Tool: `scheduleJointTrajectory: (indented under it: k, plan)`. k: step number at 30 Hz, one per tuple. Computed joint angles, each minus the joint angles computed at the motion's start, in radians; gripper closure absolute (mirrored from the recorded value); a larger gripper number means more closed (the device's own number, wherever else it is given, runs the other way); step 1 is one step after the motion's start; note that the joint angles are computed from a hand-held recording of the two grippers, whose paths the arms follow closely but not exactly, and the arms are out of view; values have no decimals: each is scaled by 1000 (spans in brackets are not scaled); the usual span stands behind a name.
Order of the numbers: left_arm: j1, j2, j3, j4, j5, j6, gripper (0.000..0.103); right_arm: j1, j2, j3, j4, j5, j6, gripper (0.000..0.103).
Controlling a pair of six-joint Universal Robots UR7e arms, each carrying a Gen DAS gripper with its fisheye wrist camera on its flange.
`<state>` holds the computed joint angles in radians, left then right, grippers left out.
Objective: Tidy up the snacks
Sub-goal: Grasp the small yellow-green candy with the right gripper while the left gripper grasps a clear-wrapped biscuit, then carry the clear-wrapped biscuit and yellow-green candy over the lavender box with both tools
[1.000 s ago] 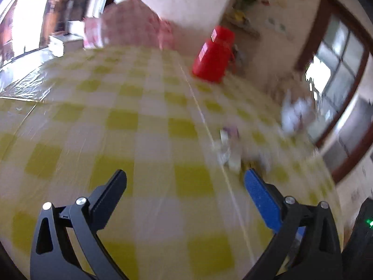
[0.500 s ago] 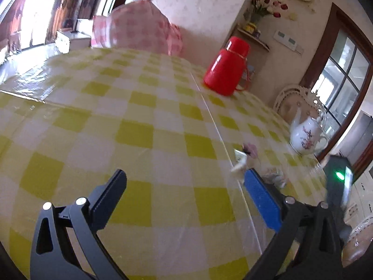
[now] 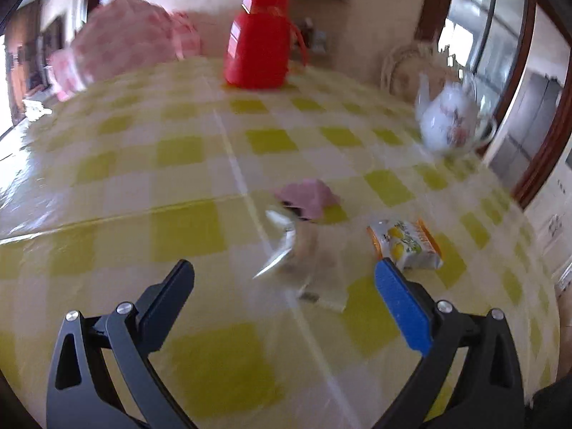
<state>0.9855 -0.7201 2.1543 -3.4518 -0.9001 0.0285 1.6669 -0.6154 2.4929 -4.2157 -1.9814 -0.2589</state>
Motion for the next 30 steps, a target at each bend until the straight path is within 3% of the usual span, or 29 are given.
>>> scheduleJointTrajectory:
  k: [4, 5, 6, 7, 14, 19, 25, 30]
  plan:
    - [16, 42, -102, 162, 30, -12, 2, 27, 12, -15, -14, -45, -31, 70]
    - [24, 38, -104, 175, 12, -13, 17, 30, 15, -18, -16, -53, -36, 70]
    - [19, 42, -96, 147, 29, -1, 47, 28, 17, -18, -18, -53, -36, 70]
    - [17, 39, -87, 137, 20, 21, 58, 25, 18, -17, -21, -52, -34, 70]
    - [-30, -17, 50, -29, 22, 55, 64, -6, 46, -26, -87, -73, -49, 70]
    - [-73, -77, 188, -126, 40, 0, 64, -40, 40, -15, -100, -37, -37, 70]
    - [-146, -160, 386, -192, 74, -94, 64, -21, 69, -18, -163, -46, -73, 70]
    - [-234, -213, 543, -271, 106, -182, 64, -3, 92, 21, -197, -2, -31, 70]
